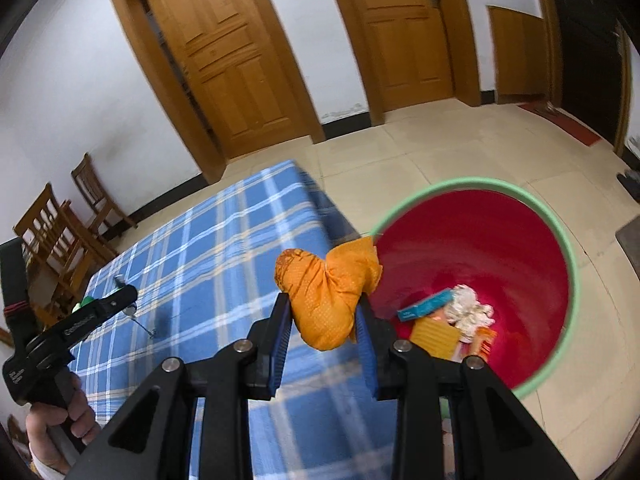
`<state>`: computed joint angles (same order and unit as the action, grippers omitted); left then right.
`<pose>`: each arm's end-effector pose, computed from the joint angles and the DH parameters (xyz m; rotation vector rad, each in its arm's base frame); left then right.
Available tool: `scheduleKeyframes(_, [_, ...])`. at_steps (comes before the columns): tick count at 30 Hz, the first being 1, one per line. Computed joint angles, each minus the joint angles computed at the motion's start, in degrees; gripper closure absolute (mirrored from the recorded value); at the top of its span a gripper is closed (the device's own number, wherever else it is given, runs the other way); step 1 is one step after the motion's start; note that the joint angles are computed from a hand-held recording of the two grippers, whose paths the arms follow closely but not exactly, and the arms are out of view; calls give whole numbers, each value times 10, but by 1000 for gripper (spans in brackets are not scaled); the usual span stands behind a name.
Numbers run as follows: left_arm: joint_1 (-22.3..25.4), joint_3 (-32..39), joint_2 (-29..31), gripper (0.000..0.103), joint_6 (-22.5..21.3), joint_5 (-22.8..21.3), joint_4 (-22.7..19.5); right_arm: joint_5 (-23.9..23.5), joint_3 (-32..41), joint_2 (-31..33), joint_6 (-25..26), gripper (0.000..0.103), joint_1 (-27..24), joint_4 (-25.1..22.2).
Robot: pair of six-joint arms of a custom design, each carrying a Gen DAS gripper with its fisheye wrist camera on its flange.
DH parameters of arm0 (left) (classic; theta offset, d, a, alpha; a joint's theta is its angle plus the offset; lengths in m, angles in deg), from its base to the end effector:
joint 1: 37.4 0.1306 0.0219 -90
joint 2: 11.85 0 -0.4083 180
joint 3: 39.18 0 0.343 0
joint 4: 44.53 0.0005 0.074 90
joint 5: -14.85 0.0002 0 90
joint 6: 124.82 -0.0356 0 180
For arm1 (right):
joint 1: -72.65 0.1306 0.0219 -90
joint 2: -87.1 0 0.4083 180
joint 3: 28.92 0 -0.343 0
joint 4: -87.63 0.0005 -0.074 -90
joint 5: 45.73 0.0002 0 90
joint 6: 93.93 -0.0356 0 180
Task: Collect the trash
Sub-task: 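Carry the figurine and orange bow over the red bucket and open both tools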
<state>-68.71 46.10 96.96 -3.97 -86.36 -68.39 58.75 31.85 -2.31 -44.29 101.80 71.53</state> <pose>0.4661 -0.2760 0.2999 -0.0820 2.3944 -0.2808 0.3530 0.1861 0.2903 0.3508 2.3334 0.2979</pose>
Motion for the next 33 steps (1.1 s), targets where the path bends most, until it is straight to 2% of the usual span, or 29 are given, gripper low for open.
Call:
scheduleKeyframes(9, [-38, 32, 6, 81, -16, 17, -21, -5, -61, -44, -26, 69, -35, 17])
scheduleKeyframes(18, [-78, 76, 27, 81, -40, 35, -45, -27, -101, -62, -41, 67, -77, 36])
scheduleKeyframes(27, [-106, 137, 62, 81, -65, 61, -74, -35, -124, -76, -40, 58, -105, 50])
scheduleKeyframes(33, [-121, 185, 90, 81, -83, 79, -85, -36, -134, -79, -44, 46, -117, 58])
